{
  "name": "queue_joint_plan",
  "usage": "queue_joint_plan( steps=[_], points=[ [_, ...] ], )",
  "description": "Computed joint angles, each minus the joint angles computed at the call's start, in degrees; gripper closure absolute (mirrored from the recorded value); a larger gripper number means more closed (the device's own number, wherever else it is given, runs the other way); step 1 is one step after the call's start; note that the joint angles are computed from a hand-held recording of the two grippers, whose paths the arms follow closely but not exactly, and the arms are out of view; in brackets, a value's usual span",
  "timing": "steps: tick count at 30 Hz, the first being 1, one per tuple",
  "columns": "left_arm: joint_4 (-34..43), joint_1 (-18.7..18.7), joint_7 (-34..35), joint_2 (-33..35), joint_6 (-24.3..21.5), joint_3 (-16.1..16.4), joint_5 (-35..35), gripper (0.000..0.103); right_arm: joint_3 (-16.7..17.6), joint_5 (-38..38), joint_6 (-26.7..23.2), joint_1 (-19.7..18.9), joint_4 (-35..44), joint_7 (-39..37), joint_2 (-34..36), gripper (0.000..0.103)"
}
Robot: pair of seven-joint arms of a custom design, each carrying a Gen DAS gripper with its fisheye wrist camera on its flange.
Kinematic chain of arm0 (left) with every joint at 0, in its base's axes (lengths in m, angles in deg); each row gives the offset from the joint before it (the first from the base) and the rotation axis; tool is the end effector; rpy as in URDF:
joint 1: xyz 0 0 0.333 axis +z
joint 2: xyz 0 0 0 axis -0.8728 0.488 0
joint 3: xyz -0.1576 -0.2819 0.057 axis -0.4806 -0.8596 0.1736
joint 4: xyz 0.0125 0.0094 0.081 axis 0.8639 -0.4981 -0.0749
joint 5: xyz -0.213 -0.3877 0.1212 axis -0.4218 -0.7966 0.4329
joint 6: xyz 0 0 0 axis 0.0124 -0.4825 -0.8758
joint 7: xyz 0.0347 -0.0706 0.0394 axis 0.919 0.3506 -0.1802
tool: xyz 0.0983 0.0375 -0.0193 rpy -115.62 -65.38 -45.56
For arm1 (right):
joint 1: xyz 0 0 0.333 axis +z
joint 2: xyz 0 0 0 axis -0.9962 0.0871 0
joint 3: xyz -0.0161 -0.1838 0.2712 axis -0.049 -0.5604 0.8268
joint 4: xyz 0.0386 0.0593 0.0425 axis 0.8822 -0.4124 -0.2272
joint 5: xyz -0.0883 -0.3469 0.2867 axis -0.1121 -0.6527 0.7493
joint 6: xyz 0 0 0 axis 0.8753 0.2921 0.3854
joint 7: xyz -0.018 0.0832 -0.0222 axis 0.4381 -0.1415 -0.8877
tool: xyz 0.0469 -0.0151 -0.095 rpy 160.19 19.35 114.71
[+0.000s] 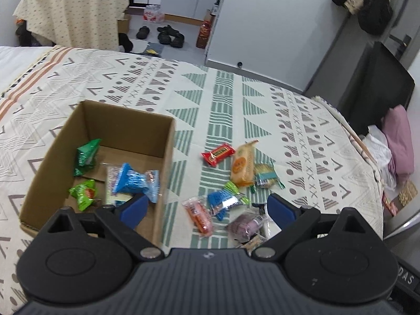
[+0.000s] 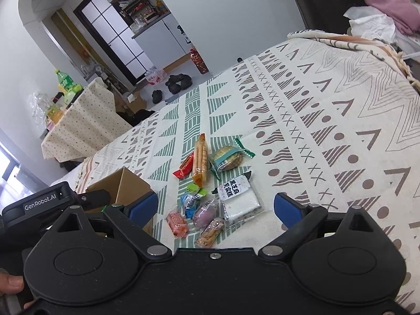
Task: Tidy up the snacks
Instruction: 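Move both tools back over the remaining snack pile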
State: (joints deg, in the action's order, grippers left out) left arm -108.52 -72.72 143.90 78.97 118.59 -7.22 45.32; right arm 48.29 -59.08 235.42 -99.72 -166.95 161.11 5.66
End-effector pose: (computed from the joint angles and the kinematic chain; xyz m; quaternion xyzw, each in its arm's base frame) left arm 0.5872 -0.2333 0.4482 -0.5714 0.7466 -0.3275 0.0937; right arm 0.4476 0.0782 0.4159 -0.3643 0.8219 -0.1895 0.3948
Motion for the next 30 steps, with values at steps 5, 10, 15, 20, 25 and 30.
queue_joint_plan(
  steps=[5, 10, 15, 20, 25, 30],
  points=[
    [0.96, -0.48, -0.38, 1.51, -1.47, -0.68, 0.60, 0.008, -5.04, 2.11, 3.25, 3.96, -1.47, -2.16, 2.43, 0.021],
    [2.08, -0.82, -3.60, 3.32, -2.26, -1.30, 5.18, 0.013, -6.59, 5.90, 5.54, 5.53, -2.09, -4.60, 4.61, 0.029],
    [4.08, -1.16, -4.60, 5.81, -3.43, -2.15, 7.93, 0.020, -7.61, 8.76, 6.88, 6.38, -0.98, -8.03, 7.94, 0.030],
    [6.78, -1.28, -7.69, 9.17, -6.12, -2.45, 9.89, 0.036, -12.57, 10.55, 7.53, 10.89, 0.24, -11.45, 11.02, 0.034],
    [8.90, -1.44, -10.63, 11.94, -7.20, -2.70, 13.46, 0.039, -18.57, 12.17, 7.67, 16.26, 1.15, -13.52, 13.43, 0.039],
    [11.26, -1.93, -12.74, 14.70, -7.99, -2.94, 16.14, 0.039, -25.87, 10.93, 8.70, 22.41, 2.30, -14.15, 15.90, 0.041]
  ],
)
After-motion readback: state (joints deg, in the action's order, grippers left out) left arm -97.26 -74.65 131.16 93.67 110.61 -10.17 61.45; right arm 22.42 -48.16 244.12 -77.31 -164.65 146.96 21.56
